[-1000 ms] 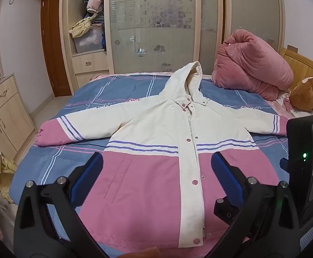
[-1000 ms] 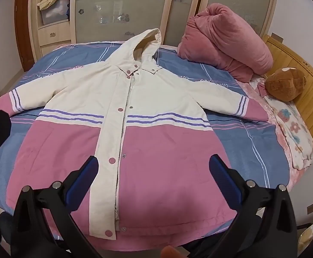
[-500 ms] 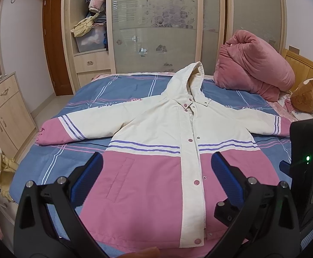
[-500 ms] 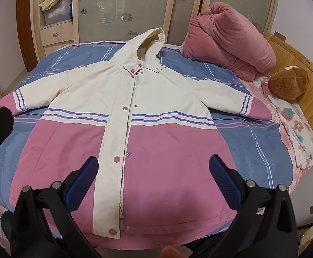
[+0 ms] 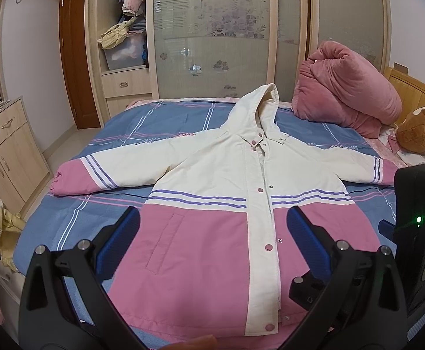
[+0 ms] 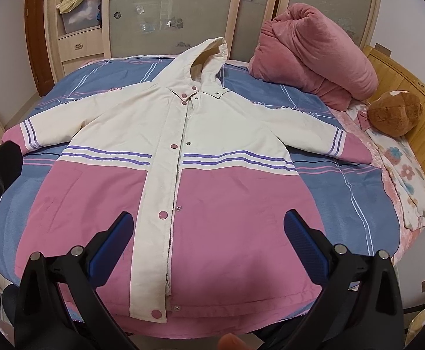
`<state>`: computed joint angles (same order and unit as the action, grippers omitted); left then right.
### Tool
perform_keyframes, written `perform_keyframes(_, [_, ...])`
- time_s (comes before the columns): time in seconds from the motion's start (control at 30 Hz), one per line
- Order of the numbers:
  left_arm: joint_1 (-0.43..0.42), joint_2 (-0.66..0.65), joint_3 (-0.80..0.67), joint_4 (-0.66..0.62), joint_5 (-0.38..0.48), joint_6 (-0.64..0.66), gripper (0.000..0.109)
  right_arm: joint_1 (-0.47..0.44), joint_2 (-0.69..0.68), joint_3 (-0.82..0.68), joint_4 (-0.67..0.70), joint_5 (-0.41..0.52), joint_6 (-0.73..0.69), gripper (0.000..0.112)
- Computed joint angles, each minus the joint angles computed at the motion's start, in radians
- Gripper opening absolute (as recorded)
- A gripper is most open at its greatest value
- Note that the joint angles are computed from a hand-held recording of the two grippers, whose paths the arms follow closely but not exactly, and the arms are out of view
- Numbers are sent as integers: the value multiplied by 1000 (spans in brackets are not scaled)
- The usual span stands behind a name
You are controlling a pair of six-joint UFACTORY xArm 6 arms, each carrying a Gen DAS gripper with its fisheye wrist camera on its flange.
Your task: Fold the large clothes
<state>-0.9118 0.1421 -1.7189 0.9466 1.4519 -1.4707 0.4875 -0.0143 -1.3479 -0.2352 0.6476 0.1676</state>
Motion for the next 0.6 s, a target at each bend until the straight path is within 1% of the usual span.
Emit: perform_keyframes(0.6, [1,-11,18,-1,-4,-4,101,0,3,2,11,1,-7,102])
